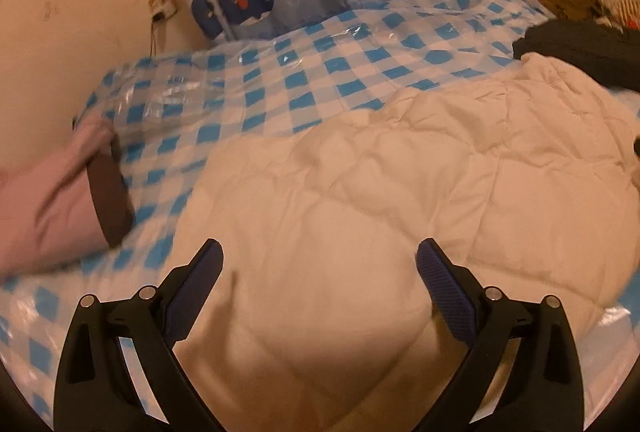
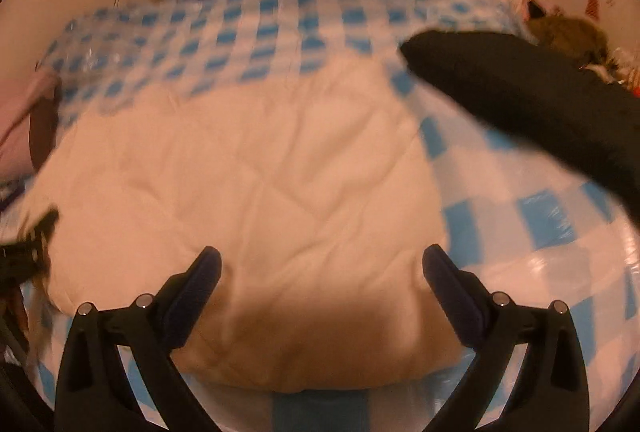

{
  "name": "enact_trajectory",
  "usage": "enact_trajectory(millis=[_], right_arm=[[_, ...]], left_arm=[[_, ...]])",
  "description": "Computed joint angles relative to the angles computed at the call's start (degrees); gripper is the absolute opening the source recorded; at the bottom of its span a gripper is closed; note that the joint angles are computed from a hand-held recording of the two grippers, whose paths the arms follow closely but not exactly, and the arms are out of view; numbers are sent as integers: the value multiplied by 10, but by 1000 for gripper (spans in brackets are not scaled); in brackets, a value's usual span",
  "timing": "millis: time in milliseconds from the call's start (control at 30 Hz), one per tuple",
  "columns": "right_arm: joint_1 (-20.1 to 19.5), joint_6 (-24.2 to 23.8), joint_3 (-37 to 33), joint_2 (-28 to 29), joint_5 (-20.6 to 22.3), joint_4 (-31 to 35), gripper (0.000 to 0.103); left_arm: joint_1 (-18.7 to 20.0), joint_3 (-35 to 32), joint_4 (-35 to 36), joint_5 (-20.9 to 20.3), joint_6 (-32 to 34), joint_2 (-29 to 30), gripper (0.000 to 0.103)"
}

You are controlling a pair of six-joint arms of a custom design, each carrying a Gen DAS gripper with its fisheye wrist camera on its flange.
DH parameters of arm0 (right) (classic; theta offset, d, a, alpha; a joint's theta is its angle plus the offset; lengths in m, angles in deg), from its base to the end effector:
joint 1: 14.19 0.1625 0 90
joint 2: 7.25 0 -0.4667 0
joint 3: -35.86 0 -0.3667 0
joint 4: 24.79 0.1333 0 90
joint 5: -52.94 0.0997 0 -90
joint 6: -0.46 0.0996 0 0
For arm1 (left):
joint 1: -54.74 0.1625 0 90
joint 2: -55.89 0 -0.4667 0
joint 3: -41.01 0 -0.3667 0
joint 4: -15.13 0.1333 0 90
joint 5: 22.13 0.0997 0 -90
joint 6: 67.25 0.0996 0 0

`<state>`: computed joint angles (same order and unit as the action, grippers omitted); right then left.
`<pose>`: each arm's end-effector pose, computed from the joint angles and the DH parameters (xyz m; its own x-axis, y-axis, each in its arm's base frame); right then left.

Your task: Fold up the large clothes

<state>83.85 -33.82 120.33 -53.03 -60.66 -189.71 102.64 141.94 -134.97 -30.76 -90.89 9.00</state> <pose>0.1969 -0.7257 0.2530 -0.7135 -0.3622 0.5997 -0.6229 0.7198 -0.3065 -0.2537 -0.6265 0.2021 -0.4334 -0.2746 -0.8583 0.5380 0.6852 -0.4909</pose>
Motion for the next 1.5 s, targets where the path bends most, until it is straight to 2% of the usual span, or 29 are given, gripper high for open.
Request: enact_trajectory(millis=[100,133,167,200,233,300,333,400,467,500,567,633,733,833,867,933,1067,1200,1333,1433,1467,1500], right_arm=[[-3,37,-26,10,-28,12,97],[-7,46,-42,21,-53,36,97],[-17,50,-58,33,-68,85,97],[-25,60,-84,43,-60,133,98],[-38,71,-92,40,-28,158,98],[-42,112,-120,32,-7,229,97],[-43,145,-130,23,9,260,97],[-58,190,-121,-9,85,277,97],[-84,250,-103,-47,179,282,97],[-95,272,-100,-56,208,289,97],[-122,316,-96,-74,264,312,97],[-141,340,-92,-83,291,326,97],[-167,374,-81,-91,339,343,97],[-185,376,-60,-98,407,340,97],[-189,376,-58,-96,438,342,97],[-185,381,-59,-89,470,345,97],[-178,367,-64,-82,476,360,97],[-167,375,-70,-73,430,351,97],[-163,378,-70,-67,429,328,97],[-159,360,-69,-65,464,309,97],[-159,351,-65,-65,483,298,97],[-159,344,-64,-65,483,295,97]], left_arm=[[-2,21,48,-22,-78,-30,94],[0,26,75,-36,-115,-43,94],[7,28,93,-69,-145,-56,94],[16,29,87,-103,-153,-63,94],[29,32,72,-144,-155,-71,95],[36,40,48,-164,-134,-76,96],[35,43,41,-165,-128,-79,95],[29,59,0,-160,-107,-84,95],[15,86,-60,-130,-102,-93,95],[9,101,-82,-115,-109,-99,95],[0,123,-101,-103,-142,-115,95],[-5,146,-119,-100,-182,-138,95],[-6,182,-114,-112,-275,-186,95],[2,214,-98,-155,-349,-227,95],[3,226,-110,-167,-360,-235,95],[7,251,-148,-194,-371,-245,95],[16,287,-271,-245,-353,-242,95],[53,304,-419,-347,-324,-222,95],[68,280,-419,-355,-315,-199,95],[75,275,-507,-369,-267,-174,95],[77,272,-523,-378,-257,-171,95],[82,266,-515,-382,-254,-169,95]])
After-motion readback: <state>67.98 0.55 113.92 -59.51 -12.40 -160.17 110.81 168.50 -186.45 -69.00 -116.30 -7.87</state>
